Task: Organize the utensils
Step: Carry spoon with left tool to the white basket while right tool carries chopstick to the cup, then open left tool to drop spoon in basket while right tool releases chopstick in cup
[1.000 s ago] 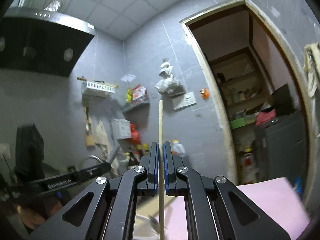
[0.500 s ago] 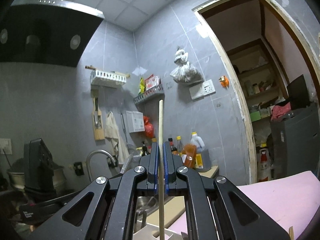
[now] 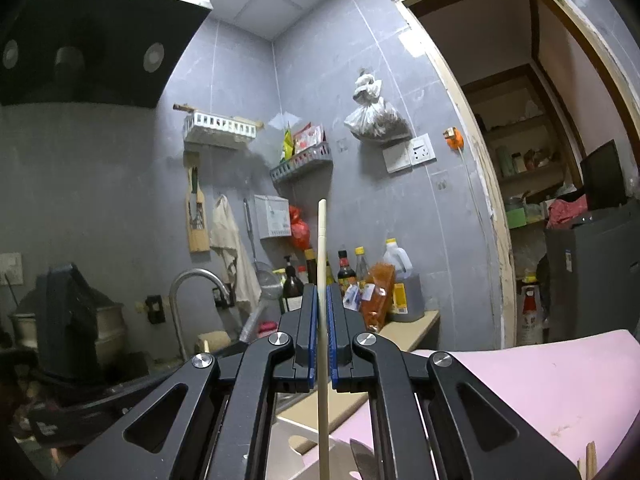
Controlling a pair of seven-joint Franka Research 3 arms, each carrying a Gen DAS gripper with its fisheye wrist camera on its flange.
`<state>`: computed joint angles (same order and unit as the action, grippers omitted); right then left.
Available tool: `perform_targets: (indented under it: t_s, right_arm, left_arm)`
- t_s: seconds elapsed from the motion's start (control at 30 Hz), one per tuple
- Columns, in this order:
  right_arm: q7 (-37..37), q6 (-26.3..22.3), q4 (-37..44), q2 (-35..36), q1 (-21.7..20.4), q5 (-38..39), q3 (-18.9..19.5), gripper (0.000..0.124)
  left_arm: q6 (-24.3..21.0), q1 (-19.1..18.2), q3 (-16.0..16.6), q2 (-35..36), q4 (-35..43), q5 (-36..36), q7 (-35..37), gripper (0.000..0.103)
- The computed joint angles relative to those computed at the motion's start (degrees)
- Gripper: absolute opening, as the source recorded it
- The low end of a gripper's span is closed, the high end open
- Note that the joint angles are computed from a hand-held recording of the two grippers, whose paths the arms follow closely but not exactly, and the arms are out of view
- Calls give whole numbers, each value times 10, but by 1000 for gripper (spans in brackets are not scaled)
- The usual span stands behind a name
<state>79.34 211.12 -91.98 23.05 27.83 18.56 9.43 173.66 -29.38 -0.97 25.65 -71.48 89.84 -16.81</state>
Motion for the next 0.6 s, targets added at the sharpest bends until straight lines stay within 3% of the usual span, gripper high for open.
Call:
perform_targets:
  t_s: [0.23,0.6]
  right_arm:
    - [-40,-15,-34,-22,15,31,-14,3]
    - [-65,-30,-85,-59,13,54,-15,5]
  left_arm:
    - [-4,6,-9,-24,-30,40,-50,0]
    - [-5,20,-34,-39,-73,-68,66,2]
